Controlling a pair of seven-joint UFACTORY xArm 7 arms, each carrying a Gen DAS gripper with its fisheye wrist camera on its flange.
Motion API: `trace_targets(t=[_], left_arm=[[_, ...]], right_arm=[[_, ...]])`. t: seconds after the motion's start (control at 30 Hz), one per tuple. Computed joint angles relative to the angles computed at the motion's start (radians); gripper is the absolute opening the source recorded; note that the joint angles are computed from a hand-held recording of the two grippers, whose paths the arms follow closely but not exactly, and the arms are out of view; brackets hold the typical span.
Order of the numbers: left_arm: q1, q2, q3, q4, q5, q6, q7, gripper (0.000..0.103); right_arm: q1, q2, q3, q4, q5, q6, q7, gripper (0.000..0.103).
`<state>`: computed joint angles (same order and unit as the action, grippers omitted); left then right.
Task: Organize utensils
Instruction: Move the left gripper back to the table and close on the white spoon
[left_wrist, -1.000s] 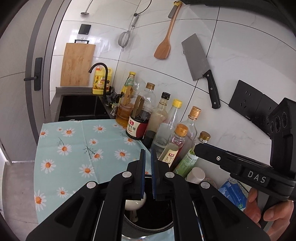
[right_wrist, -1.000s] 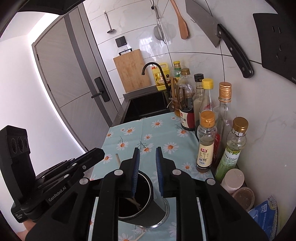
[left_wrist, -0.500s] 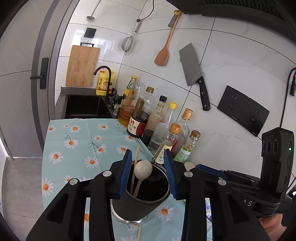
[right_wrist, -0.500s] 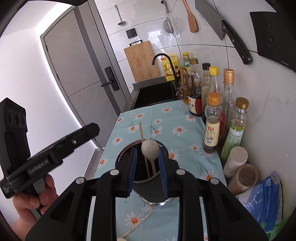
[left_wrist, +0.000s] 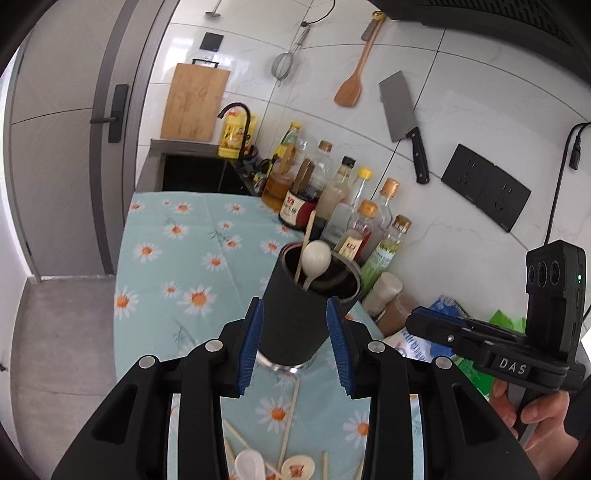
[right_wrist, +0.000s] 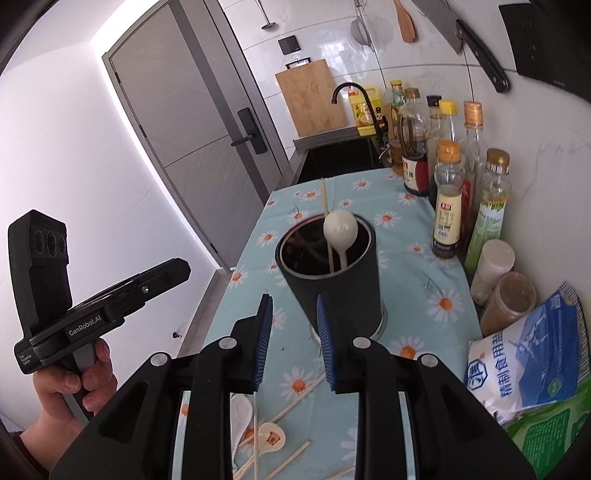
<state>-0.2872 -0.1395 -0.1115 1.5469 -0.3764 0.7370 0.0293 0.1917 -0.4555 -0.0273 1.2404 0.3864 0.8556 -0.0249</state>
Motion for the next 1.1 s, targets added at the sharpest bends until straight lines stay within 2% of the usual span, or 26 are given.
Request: trace_targets(t=[0.33, 0.63, 0.9, 1.1], left_arm=[[0.011, -0.146, 0.018, -0.219, 0.029, 0.057, -0.043, 0.034], [0.000, -0.225, 0.030, -0.346, 0.030, 0.096, -0.058, 0.034], [-0.008, -0.214, 0.040, -0.394, 0.013, 0.164, -0.029, 0.034], [0.001, -0.154, 0.034, -0.374, 0.031, 0.224, 0.001, 0.033]], right_arm=[[0.028, -0.060, -0.011, -0.110, 0.053, 0.075, 0.001, 0.031], [0.056, -0.065, 0.010, -0.170, 0.066, 0.134, -0.030, 0.031], [0.069, -0.041, 0.025, -0.172, 0.071, 0.165, -0.061, 0.031], [0.065, -0.024, 0.025, -0.167, 0.079, 0.175, -0.078, 0.031]])
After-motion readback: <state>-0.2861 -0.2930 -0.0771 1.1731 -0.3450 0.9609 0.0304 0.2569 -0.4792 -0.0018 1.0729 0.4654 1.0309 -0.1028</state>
